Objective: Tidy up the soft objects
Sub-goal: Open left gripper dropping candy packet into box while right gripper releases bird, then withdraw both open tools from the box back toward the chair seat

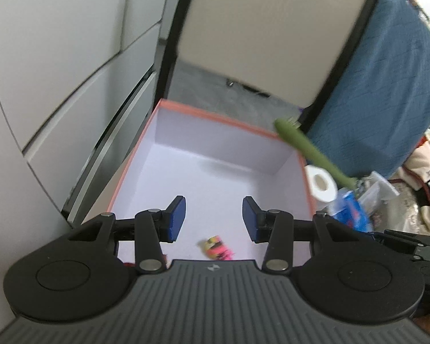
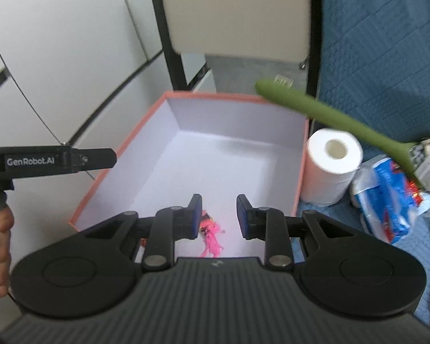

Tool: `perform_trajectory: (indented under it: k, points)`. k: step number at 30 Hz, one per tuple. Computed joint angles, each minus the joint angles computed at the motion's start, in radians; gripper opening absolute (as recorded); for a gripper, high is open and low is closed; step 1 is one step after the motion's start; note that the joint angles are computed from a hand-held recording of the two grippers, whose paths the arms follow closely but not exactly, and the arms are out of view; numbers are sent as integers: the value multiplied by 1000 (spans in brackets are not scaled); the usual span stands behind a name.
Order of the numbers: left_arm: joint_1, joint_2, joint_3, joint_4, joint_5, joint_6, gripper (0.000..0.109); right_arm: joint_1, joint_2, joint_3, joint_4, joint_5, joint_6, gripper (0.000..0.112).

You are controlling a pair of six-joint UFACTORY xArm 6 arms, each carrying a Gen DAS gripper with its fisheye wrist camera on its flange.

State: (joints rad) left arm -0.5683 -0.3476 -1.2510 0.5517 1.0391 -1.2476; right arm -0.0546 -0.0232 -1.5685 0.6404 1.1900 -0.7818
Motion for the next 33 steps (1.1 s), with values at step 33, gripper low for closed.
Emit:
perform_trajectory:
  k: [33]
  points:
    - [-383,281,-413,183,119,-78,50,-433,-166,73,161,111,-164,30]
